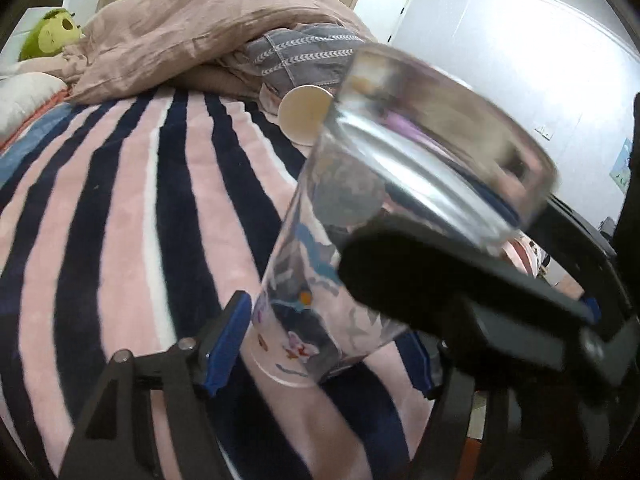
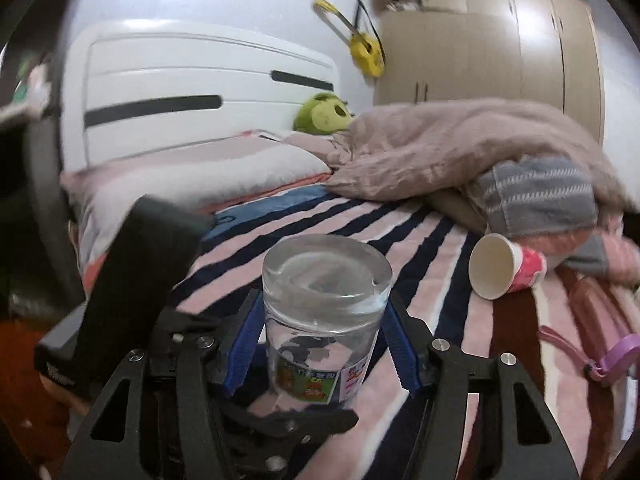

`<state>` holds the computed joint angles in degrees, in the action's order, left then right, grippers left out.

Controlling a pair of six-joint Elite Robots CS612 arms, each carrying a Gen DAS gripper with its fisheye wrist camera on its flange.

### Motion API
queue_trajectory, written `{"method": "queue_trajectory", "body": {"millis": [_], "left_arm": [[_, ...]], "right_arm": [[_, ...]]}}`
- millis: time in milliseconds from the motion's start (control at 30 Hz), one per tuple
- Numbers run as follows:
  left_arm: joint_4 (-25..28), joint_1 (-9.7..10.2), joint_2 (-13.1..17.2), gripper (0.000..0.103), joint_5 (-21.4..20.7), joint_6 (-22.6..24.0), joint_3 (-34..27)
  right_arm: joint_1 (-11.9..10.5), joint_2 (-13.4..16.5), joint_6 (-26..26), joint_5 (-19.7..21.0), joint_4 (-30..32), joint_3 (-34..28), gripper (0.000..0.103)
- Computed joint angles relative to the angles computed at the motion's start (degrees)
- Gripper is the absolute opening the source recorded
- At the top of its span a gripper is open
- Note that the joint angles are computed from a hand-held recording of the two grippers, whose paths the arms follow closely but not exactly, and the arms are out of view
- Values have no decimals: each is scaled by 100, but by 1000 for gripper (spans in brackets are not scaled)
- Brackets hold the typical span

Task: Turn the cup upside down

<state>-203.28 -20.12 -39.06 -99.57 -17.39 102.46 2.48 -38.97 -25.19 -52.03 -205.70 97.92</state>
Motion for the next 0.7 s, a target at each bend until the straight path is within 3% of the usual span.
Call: {"method": "queue_trajectory", "body": {"millis": [200,367,467,567,700], "left_arm": [[2,25,7,68,-143,-247,13],[0,54,-18,74,-234,-326,51],[28,70,-17,83,-358,-347,29],[27,63,-38,84,-424,-253,36],[7,35,-75,86,-360,-191,63]], "right_arm": [[6,-39,162,-118,-103,113,55],[-11,-76,162,-89,5,138,55],[-63,-101,323,160,220,110,56],[-155,-93,492,636,640,-9,61],[-195,-84,681,804,819,-88,65]]}}
